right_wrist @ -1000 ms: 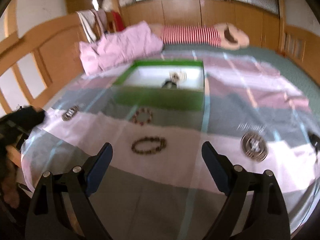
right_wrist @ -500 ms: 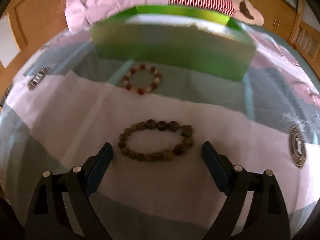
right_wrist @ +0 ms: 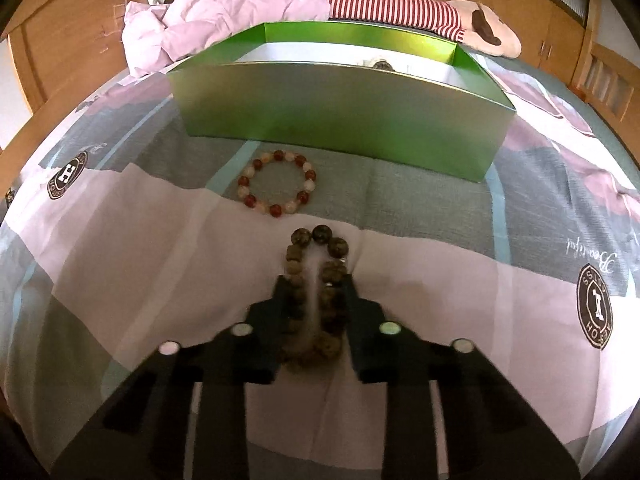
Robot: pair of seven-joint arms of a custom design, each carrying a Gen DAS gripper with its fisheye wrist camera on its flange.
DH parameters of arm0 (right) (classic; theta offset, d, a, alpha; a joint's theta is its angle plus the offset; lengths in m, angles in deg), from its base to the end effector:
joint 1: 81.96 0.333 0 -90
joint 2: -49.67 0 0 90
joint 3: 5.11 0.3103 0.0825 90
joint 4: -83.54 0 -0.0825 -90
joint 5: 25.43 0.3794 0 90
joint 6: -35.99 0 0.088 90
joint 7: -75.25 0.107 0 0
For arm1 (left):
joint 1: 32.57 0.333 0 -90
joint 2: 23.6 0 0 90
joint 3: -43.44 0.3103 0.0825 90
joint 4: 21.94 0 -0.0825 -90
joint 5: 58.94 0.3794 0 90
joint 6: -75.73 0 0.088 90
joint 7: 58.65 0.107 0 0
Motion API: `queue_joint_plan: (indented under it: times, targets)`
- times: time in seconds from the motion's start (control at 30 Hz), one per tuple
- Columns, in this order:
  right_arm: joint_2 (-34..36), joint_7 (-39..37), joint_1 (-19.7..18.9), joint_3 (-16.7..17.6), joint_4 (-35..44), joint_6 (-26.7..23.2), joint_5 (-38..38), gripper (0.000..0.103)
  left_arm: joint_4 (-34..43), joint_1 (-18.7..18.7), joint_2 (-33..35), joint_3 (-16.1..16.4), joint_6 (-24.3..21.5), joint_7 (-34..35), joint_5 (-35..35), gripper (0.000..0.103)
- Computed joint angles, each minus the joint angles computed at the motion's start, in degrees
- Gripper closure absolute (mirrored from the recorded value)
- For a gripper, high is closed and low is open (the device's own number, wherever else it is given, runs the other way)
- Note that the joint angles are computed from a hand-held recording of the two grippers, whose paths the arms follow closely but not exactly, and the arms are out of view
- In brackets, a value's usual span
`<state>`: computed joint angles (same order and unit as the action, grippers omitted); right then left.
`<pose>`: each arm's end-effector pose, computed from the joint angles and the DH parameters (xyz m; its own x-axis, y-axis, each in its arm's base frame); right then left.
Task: Organize jewelry
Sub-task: 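Grasp the red-and-white bead bracelet with the left gripper while the right gripper lifts the dark bracelet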
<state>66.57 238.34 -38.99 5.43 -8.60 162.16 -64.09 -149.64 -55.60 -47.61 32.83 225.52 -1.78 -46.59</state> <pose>0.4279 0.5191 0.4927 -0.0266 -0.9993 -0.0277 -0.8121 0.0378 -0.5824 0.3869 -0.2805 0.6249 -0.2220 -0.9653 0.1376 -0.6883 0.0552 -0.7233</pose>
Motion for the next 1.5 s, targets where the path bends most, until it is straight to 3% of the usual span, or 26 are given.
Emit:
queue_joint_plan:
  times: [0.1,0.4,0.53,0.63,0.73,0.9,0.93,1.0,1.07,1.1,1.2,1.37,1.5]
  targets:
    - [-0.99,1.04,-0.27,-0.13,-1.37,1.35,-0.36,0.092,1.64,0.65,2.3,-0.75,-1.07,-0.51,0.82,0.005]
    - [-5.34,3.21,-2.04,0.77,-6.27,1.67,0.67,0.092,11.11,0.21,15.15,-2.74,-3.01,3.37,-1.81,0.005]
    - [-7.23,3.61,-3.13,1.19,-9.07,4.09,1.62,0.092,19.04,0.75,24.21,-5.23,-5.88,2.65,2.45,0.005]
    - [-7.99,3.11,-3.72,1.56,-10.49,5.59,2.32,0.092,24.18,0.9,30.46,-6.36,-6.97,6.73,0.85,0.005]
    - [-8.09,2.68,-3.93,1.78,-10.85,5.83,2.55,0.092,28.77,-0.03,35.74,-6.2,-9.98,3.38,6.13,0.005]
    - [-8.51,1.96,-4.27,1.88,-11.44,6.14,2.79,0.092,33.75,-0.32,41.11,-5.98,-13.83,1.08,7.9,0.006]
    - [-8.47,1.87,-4.38,1.86,-11.43,6.24,2.95,0.092,34.0,-0.44,41.47,-5.83,-13.94,0.59,8.59,0.011]
    - [-8.48,1.54,-4.56,1.87,-11.47,6.48,3.32,0.092,33.75,-0.84,41.44,-5.12,-12.62,-1.35,11.25,0.03]
    - [-8.5,1.28,-4.64,1.86,-11.48,6.62,3.35,0.092,34.42,-0.63,41.46,-4.9,-12.81,-2.96,11.78,0.085]
    - [-8.48,1.24,-4.64,1.85,-11.44,6.65,3.23,0.092,34.87,-0.23,41.45,-5.06,-13.44,-2.78,11.13,0.092]
    - [-9.03,2.61,-4.44,1.75,-12.01,6.63,1.86,0.092,34.04,1.91,40.55,-6.22,-12.25,0.51,6.69,0.095]
    - [-10.95,6.0,-4.15,1.76,-12.87,6.89,-2.94,0.092,30.29,1.97,34.86,-4.66,-10.3,-2.86,11.81,0.095]
    - [-12.76,7.5,-4.47,2.11,-13.71,8.47,-5.97,0.092,25.63,3.34,28.25,-4.94,-5.8,-0.02,11.79,0.095]
